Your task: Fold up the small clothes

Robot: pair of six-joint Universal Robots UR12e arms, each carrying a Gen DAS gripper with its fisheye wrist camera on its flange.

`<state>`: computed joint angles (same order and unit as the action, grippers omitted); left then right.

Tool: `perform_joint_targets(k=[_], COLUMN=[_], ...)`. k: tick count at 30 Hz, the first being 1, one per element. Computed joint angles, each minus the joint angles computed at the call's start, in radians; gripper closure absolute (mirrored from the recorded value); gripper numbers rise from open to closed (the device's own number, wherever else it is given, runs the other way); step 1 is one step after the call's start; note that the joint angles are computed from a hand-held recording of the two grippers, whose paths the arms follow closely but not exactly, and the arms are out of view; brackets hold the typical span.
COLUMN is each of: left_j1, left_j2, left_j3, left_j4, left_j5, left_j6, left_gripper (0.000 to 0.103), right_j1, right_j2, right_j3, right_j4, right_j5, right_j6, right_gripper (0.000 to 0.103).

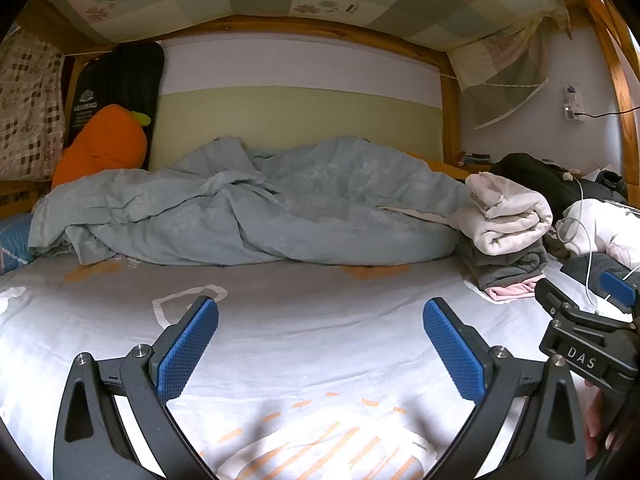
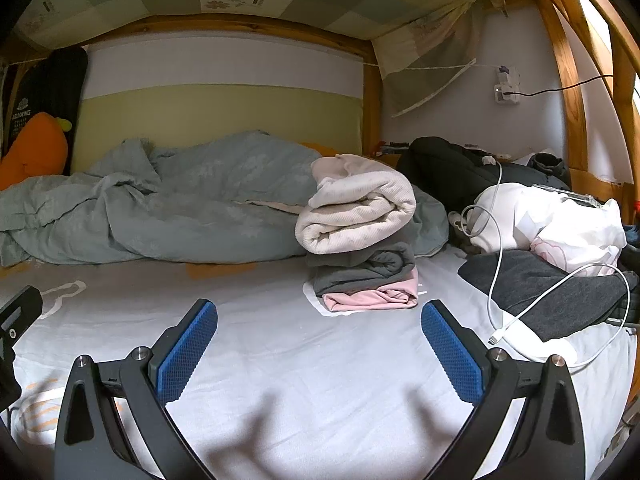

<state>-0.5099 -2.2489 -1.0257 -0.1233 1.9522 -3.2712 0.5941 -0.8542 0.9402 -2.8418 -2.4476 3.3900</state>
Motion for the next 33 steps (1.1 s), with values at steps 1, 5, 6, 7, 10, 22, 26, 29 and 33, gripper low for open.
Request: perform_joint_targets(k=[1, 5, 6, 7, 10, 22, 26, 29, 33], left_j1=[0.000, -0.001, -0.001, -0.002, -0.001, -0.001, -0.002, -0.001, -0.001], left_j2=[0.000, -0.002, -0.003, -0.003, -0.003, -0.003, -0.002, -0.002, 0.000], left_j3=[0.001, 0.005, 0.005, 0.006, 0.006, 0.005, 0.003, 0.003, -0.003], left_j4=[-0.004, -0.012, -0.011, -0.012, -0.012, -0.012, -0.012, -0.014, -0.012], left_j5=[0.000, 0.004, 0.005, 0.006, 0.005, 0.004, 0.005, 0.005, 0.004], left_j6=[-0.003, -0.004, -0.005, -0.005, -0.006, -0.006, -0.006, -0.005, -0.006], left_gripper=[0.001, 0.001, 0.001, 0.001, 0.001, 0.001, 0.001, 0.001, 0.001], right_j1=[0.000, 0.000, 0.000, 0.000, 0.000, 0.000, 0.000, -0.001, 0.000], right_j2=[0.000, 0.000, 0.000, 0.000, 0.001, 0.000, -0.002, -0.001, 0.000], right_j3=[0.000, -0.001, 0.000, 0.000, -0.001, 0.001, 0.002, 0.001, 0.000], right_j4=[0.000, 0.000, -0.001, 0.000, -0.002, -0.001, 0.002, 0.000, 0.002], right_j5=[-0.001, -0.001, -0.001, -0.001, -0.001, 0.000, 0.000, 0.001, -0.001], right_j6=[0.000, 0.000, 0.000, 0.000, 0.000, 0.000, 0.002, 0.001, 0.003], right_gripper=[0.000, 0.000, 0.000, 0.000, 0.000, 0.000, 0.000, 0.000, 0.000])
